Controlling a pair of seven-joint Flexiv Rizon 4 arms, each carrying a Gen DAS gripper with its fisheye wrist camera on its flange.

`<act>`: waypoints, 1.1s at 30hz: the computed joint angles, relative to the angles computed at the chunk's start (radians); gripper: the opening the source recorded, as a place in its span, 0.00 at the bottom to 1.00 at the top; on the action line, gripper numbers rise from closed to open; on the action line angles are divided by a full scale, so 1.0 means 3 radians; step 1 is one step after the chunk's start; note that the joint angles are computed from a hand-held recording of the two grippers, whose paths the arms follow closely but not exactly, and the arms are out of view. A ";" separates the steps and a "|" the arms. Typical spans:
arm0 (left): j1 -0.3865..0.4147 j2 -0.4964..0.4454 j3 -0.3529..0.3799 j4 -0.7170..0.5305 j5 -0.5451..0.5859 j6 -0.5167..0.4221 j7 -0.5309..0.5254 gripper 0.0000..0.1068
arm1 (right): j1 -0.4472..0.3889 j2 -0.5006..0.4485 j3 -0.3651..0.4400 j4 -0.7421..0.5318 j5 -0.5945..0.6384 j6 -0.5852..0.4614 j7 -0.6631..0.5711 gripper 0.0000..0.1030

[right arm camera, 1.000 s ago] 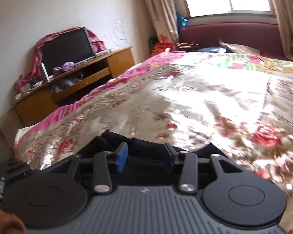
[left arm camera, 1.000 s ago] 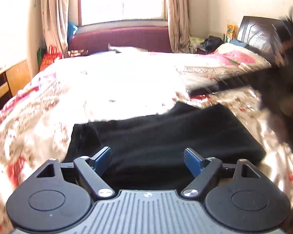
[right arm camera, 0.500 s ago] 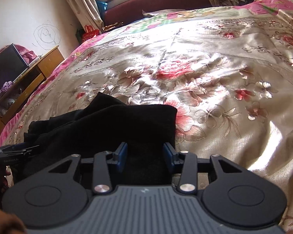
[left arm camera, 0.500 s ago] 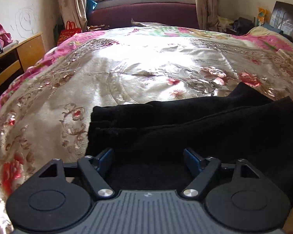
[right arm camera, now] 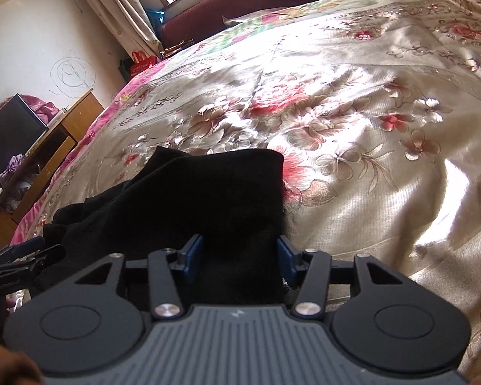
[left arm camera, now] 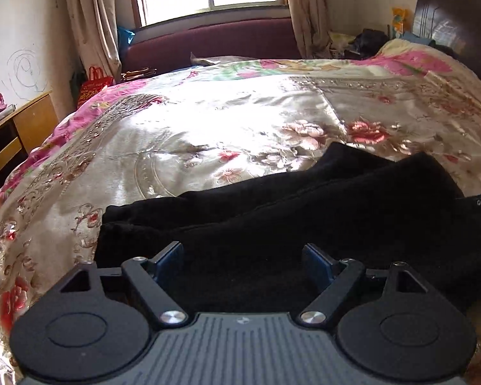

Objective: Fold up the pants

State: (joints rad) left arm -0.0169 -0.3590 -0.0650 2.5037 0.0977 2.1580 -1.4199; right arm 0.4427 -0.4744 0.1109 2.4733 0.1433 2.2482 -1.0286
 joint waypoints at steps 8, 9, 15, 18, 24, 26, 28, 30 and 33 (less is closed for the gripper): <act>-0.0091 0.0014 0.0222 0.0089 -0.0241 -0.0065 0.0168 0.91 | -0.0706 -0.0214 0.0375 0.0155 -0.0763 0.0407 0.0492 0.53; -0.0102 0.0036 0.0253 0.0103 -0.0286 -0.0075 0.0204 0.91 | -0.0752 -0.0265 0.0386 0.0162 -0.0855 0.0489 0.0534 0.55; -0.0049 0.0069 0.0162 0.0119 -0.0218 -0.0051 0.0245 0.90 | -0.1103 -0.0540 0.0439 0.0096 -0.1518 0.0836 0.0939 0.62; -0.0133 0.0011 0.0109 0.0060 -0.0242 -0.0075 0.0265 0.90 | -0.1247 -0.0690 0.0430 -0.0012 -0.1858 0.0905 0.1154 0.66; -0.0178 0.0004 0.0069 0.0020 -0.0194 -0.0118 0.0389 0.90 | -0.1671 -0.0690 0.0420 0.0123 -0.2725 0.1217 0.1525 0.42; -0.0225 -0.0011 0.0076 -0.0009 -0.0219 -0.0136 0.0421 0.90 | -0.1646 -0.0772 0.0354 0.0039 -0.2866 0.1244 0.1570 0.43; -0.0236 -0.0024 0.0052 -0.0046 -0.0242 -0.0181 0.0413 0.90 | -0.1632 -0.0943 0.0313 -0.0137 -0.3021 0.1204 0.1697 0.45; -0.0269 -0.0039 0.0050 -0.0078 -0.0282 -0.0231 0.0409 0.90 | -0.1497 -0.1108 0.0351 -0.0286 -0.2764 0.1245 0.1793 0.43; -0.0537 -0.0052 0.0207 -0.0104 -0.0533 -0.0281 0.0537 0.90 | -0.1354 -0.1038 0.0345 -0.0273 -0.2510 0.1244 0.1849 0.30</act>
State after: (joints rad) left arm -0.1780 -0.3745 -0.0029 2.4726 -0.0623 2.0738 -1.2587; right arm 0.0365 -0.7858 0.2143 2.3915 -0.6098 2.6213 -0.4739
